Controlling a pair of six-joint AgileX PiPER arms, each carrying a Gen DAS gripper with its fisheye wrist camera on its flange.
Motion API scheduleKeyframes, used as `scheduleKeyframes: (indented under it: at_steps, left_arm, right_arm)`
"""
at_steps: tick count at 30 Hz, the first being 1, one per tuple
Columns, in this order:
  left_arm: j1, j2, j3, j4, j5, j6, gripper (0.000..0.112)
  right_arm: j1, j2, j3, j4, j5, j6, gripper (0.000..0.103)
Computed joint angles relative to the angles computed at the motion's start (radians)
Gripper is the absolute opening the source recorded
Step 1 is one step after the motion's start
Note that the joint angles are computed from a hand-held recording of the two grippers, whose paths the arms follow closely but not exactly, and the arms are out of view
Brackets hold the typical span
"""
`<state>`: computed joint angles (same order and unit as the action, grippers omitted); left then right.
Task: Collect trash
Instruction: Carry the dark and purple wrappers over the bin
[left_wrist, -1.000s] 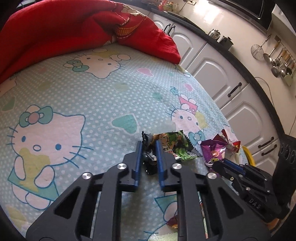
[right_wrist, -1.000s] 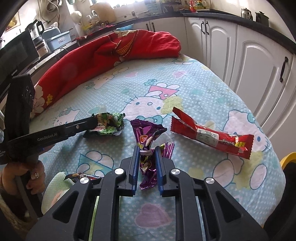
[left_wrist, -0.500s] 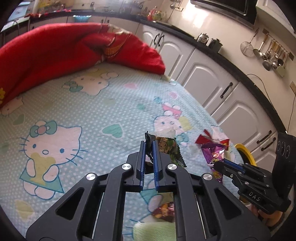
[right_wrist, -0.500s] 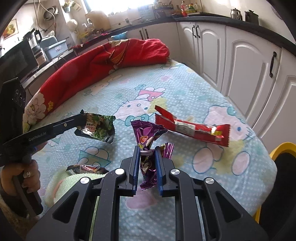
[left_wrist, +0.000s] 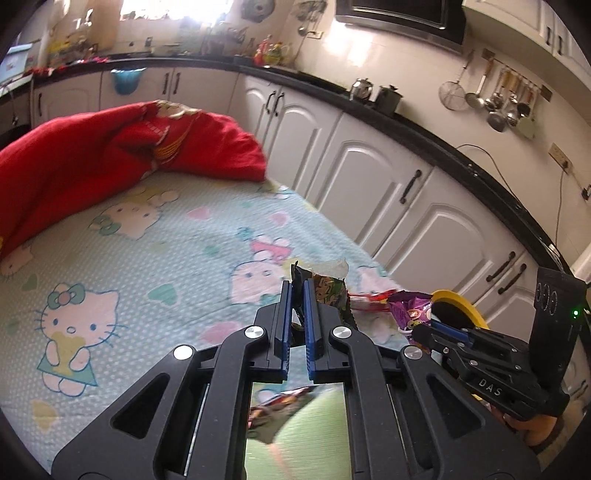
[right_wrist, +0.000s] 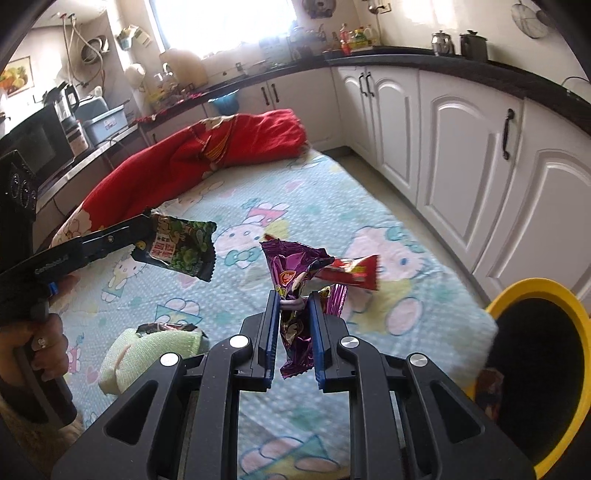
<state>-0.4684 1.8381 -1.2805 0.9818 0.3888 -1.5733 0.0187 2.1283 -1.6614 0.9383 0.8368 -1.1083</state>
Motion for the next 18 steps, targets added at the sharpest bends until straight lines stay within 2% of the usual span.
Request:
scheduleKeyframes:
  at_steps: [18]
  left_arm:
    - [-0.119, 0.144, -0.286, -0.156, 0.091, 0.237, 0.003]
  right_arm:
    - [-0.181, -0.015, -0.031, 0.021, 0.044, -0.034, 0.015]
